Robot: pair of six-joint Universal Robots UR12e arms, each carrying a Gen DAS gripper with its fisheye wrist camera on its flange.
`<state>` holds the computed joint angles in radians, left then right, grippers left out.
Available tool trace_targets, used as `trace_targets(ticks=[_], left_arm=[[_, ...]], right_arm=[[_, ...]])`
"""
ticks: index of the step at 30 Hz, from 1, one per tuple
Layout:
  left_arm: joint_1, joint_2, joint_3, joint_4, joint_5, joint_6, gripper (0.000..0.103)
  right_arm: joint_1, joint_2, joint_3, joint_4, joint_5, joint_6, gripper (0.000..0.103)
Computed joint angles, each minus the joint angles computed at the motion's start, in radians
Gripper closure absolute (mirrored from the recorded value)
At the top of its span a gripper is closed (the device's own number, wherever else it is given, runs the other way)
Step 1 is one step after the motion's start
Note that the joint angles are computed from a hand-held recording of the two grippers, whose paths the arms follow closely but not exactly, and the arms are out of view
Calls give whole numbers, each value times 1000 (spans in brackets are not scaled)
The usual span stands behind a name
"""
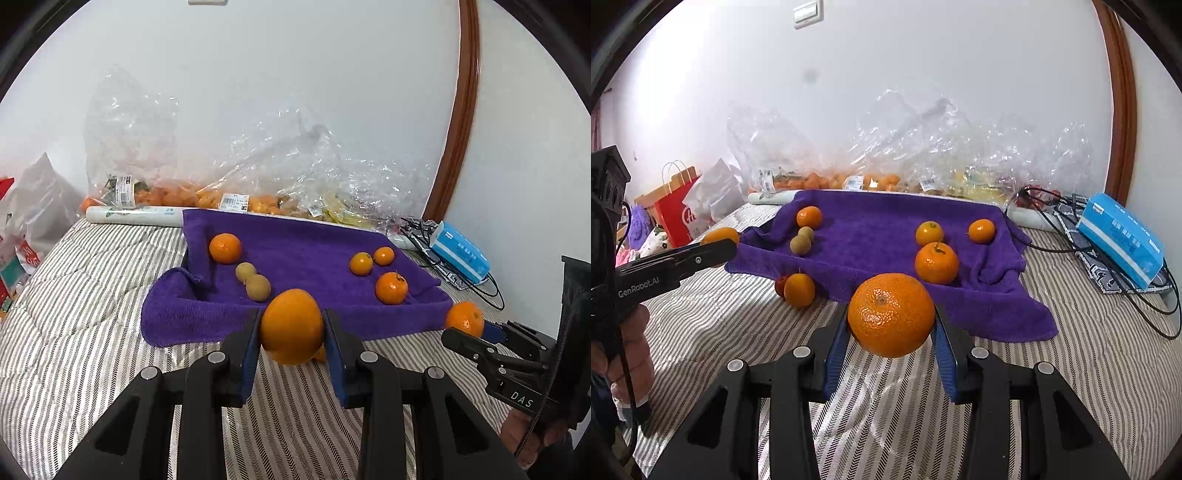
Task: Organize fruits
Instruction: 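Carry the orange and the tangerine over the purple towel with both tools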
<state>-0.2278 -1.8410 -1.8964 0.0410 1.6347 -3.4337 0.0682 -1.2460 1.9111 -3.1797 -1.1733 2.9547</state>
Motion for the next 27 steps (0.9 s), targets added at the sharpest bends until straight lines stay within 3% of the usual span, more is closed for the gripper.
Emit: trace_targets(ticks=[11, 15, 19, 27], left_arm=[[12, 9, -1, 18, 6, -38, 72], [26, 14, 13, -3, -18, -74, 72], [24, 10, 36, -1, 2, -57, 72], [33, -15, 95, -22, 9, -78, 72]], right_arm=[[-8, 3, 5, -61, 14, 52, 60], [-6, -4, -10, -37, 16, 60, 60], [2, -6, -31, -25, 3, 52, 60], [23, 16, -117, 54, -60, 80, 60]])
